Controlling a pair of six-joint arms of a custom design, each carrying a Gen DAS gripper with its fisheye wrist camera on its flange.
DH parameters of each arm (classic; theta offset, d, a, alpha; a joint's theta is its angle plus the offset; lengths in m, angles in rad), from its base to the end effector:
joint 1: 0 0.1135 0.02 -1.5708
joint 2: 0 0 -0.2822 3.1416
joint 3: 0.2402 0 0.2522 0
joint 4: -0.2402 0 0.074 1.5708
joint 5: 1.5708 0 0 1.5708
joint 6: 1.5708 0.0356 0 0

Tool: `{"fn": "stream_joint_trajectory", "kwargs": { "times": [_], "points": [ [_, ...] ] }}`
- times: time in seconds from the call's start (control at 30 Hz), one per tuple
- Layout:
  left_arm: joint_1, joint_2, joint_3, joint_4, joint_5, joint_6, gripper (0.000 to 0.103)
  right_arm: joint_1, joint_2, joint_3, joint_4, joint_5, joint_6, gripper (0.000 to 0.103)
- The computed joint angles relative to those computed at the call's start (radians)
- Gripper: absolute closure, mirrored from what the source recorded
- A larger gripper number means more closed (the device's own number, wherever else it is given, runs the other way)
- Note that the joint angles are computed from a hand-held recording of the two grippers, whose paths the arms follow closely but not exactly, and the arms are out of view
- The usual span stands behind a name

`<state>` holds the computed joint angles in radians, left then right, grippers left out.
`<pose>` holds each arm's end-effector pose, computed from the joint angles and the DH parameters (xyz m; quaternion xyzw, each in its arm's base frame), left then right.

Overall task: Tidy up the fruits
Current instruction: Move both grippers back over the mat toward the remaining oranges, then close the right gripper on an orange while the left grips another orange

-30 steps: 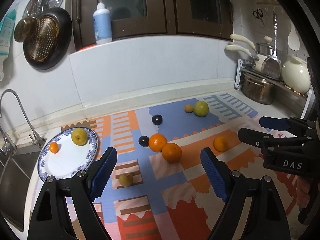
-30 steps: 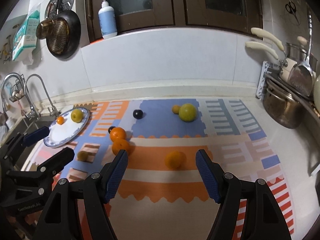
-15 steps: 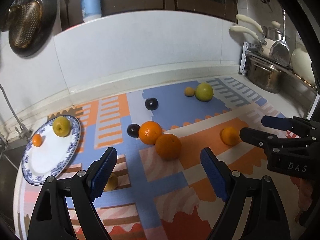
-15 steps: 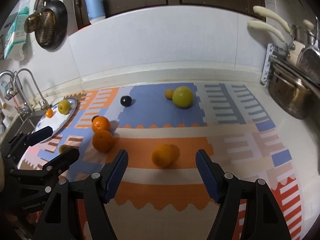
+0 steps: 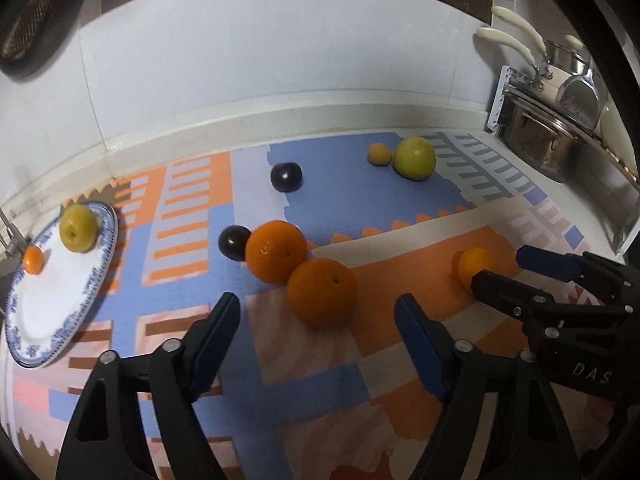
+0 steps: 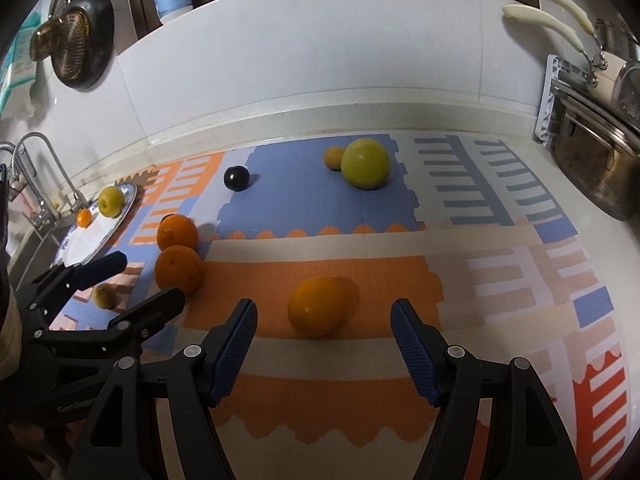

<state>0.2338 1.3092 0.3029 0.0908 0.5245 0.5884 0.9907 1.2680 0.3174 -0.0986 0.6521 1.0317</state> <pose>0.1915 0.0273 0.1281 0.2434 0.8854 -0.1008 0.3830 0.1156 0.1371 0.1297 0.1013 0.9134 0.0427 0.3919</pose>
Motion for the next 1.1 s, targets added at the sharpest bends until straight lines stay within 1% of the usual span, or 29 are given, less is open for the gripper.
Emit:
{"fn": "stream_joint_trajectory", "kwargs": {
  "times": [0.03,0.1,0.17,0.2,0.33,0.37,0.4,0.47,0.53,0.57,0.63,0.67,0.83,1.0,1.1],
  "points": [
    [-0.009,0.012,0.001,0.007,-0.006,-0.009,0.029,-0.010,0.003,-0.005,0.016,-0.010,-0.010,0.037],
    [-0.025,0.029,0.002,0.021,-0.020,-0.024,0.035,-0.032,0.010,-0.015,0.048,-0.029,-0.028,0.037],
    [-0.043,0.045,0.002,0.037,-0.033,-0.041,0.037,-0.045,0.018,-0.019,0.071,-0.043,-0.035,0.038],
    [-0.050,0.052,0.004,0.040,-0.038,-0.047,0.039,-0.056,0.021,-0.023,0.091,-0.055,-0.044,0.041],
    [-0.063,0.083,0.020,0.037,-0.048,-0.069,0.047,-0.075,0.057,-0.020,0.132,-0.072,-0.060,0.046],
    [-0.065,0.091,0.026,0.032,-0.049,-0.070,0.053,-0.080,0.065,-0.021,0.142,-0.079,-0.063,0.047],
    [-0.068,0.101,0.033,0.027,-0.051,-0.071,0.055,-0.087,0.071,-0.023,0.155,-0.088,-0.069,0.049],
    [-0.075,0.113,0.038,0.025,-0.061,-0.076,0.057,-0.093,0.076,-0.026,0.165,-0.095,-0.072,0.053],
    [-0.073,0.116,0.040,0.027,-0.061,-0.084,0.060,-0.095,0.083,-0.025,0.168,-0.096,-0.075,0.057],
    [-0.071,0.118,0.040,0.030,-0.061,-0.087,0.063,-0.097,0.083,-0.027,0.171,-0.099,-0.077,0.059],
    [-0.068,0.123,0.044,0.028,-0.055,-0.088,0.063,-0.102,0.086,-0.030,0.181,-0.107,-0.083,0.067],
    [-0.066,0.123,0.045,0.027,-0.053,-0.088,0.063,-0.104,0.089,-0.031,0.187,-0.110,-0.087,0.068],
    [-0.064,0.125,0.045,0.028,-0.045,-0.084,0.064,-0.094,0.097,-0.025,0.182,-0.099,-0.084,0.068],
    [-0.072,0.081,0.024,0.031,-0.049,-0.077,0.064,-0.085,0.081,-0.026,0.174,-0.093,-0.081,0.068],
    [-0.071,0.054,0.026,0.000,-0.036,-0.074,0.064,-0.075,0.060,-0.025,0.157,-0.081,-0.079,0.068]
  ]
}}
